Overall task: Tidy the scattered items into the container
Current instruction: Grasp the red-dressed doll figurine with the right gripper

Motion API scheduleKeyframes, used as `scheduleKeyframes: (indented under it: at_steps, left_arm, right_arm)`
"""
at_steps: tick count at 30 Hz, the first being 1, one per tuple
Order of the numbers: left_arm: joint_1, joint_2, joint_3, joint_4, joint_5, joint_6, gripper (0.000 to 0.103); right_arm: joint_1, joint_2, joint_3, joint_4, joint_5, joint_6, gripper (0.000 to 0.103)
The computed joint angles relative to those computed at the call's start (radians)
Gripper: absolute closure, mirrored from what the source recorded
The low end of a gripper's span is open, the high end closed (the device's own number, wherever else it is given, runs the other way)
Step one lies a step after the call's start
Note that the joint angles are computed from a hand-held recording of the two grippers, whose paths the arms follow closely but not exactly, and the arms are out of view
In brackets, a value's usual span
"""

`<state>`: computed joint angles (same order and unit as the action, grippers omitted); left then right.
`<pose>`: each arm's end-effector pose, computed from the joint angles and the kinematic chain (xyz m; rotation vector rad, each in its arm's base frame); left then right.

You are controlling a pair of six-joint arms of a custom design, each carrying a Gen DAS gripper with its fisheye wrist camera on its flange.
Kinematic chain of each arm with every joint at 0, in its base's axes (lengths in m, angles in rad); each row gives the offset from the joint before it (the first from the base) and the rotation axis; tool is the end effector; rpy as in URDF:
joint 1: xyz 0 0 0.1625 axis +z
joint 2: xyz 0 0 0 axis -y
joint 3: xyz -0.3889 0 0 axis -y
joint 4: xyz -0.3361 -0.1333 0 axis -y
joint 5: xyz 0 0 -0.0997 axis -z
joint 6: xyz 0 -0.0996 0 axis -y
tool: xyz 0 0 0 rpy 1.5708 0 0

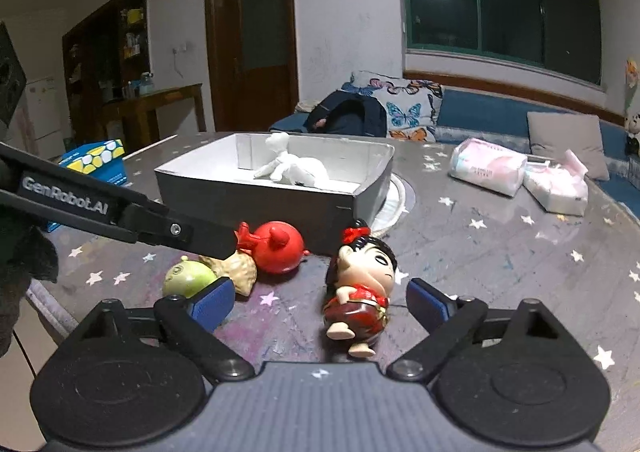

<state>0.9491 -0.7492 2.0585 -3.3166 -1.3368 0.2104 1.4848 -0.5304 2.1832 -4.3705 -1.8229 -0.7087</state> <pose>-0.1658 -0.4999 0.0570 1.1111 2.7031 -0.7044 0.0705 -0.4446 0.0755 0.5039 -2.1552 1.2055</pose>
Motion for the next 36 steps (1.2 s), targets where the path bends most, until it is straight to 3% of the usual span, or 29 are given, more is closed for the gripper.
scheduleKeyframes:
  at_steps: [3, 18, 36]
  left_arm:
    - [-0.004, 0.015, -0.024, 0.02, -0.007, -0.005, 0.076]
    - [0.034, 0.122, -0.23, 0.207, -0.095, -0.074, 0.073]
    - [0.041, 0.182, -0.347, 0.346, -0.076, -0.116, 0.069]
  right_arm:
    - [-0.011, -0.004, -0.013, 0.023, -0.009, 0.023, 0.018]
    - [-0.057, -0.037, -0.1, 0.188, 0.009, 0.116, 0.025]
    - [-0.076, -0.062, -0.145, 0.327, 0.026, 0.167, 0.046]
